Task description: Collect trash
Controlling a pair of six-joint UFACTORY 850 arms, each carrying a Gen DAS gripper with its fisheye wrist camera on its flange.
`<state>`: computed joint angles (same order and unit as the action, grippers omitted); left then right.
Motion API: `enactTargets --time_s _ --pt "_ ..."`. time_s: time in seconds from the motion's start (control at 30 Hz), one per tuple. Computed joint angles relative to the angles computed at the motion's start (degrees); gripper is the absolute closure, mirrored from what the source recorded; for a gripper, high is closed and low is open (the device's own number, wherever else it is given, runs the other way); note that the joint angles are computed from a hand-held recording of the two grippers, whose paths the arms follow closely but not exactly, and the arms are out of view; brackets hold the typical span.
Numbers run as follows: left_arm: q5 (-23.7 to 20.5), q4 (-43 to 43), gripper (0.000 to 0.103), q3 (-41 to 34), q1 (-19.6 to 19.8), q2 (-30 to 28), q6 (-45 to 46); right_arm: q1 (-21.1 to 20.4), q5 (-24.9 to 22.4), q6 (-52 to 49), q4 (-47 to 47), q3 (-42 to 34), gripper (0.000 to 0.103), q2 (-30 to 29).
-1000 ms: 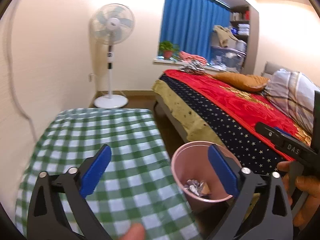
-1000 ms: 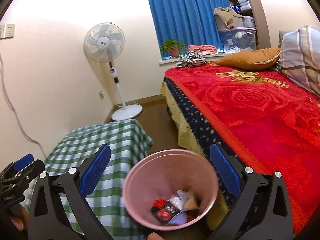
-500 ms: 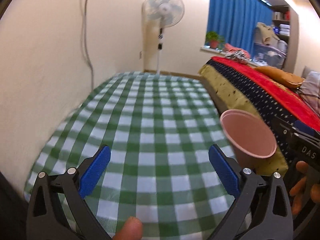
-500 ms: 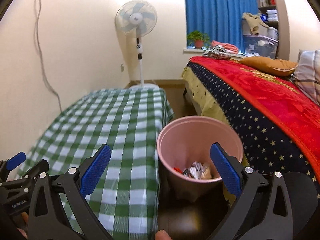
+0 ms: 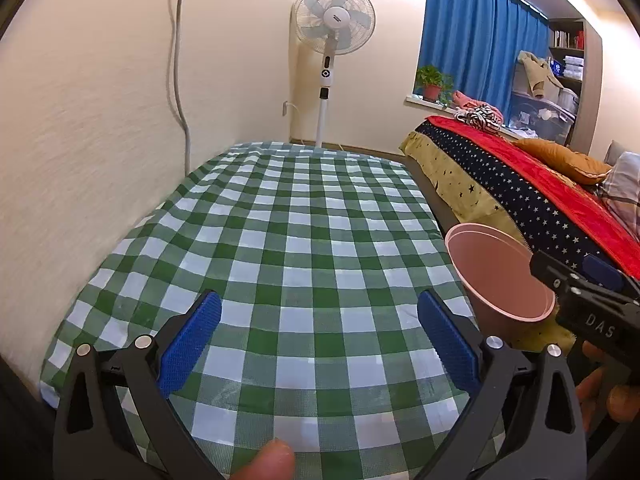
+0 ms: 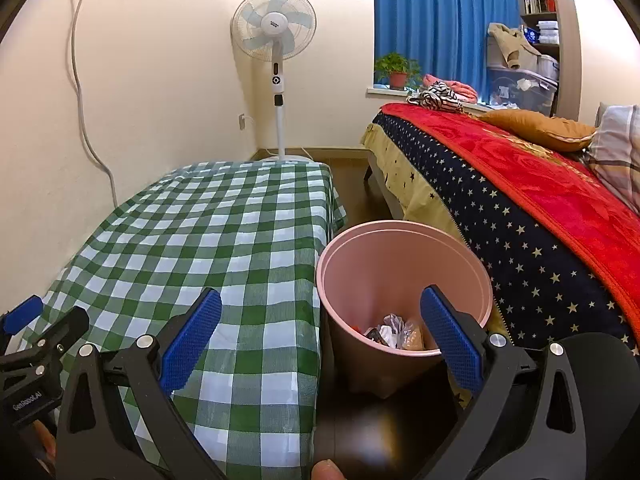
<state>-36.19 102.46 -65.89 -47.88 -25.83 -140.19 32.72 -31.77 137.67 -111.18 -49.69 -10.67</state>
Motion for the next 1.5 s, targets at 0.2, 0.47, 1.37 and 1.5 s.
enactTargets --time_s 0.2,0.47,1.37,1.5 --pt "0.16 -0.31 0.008 -0.2 0.0 -0.37 0.43 0.03 -0.09 0.23 -0.33 0.08 0.005 0.0" --pt "-0.22 -0.02 0.008 -0.12 -0.1 -0.46 -0.47 0.17 -0.66 0.52 -0.74 0.11 0.005 -0.28" --pt "-0.55 0.93 0.008 -0.25 -0.36 -0.59 -1.18 0.16 -0.72 0.61 -0.8 0.35 0.005 -0.08" --pt "-0.56 1.09 0.008 -0.29 -0.39 -0.62 -1.24 0.15 -0.7 0.55 -0.74 0.36 0.005 -0.08"
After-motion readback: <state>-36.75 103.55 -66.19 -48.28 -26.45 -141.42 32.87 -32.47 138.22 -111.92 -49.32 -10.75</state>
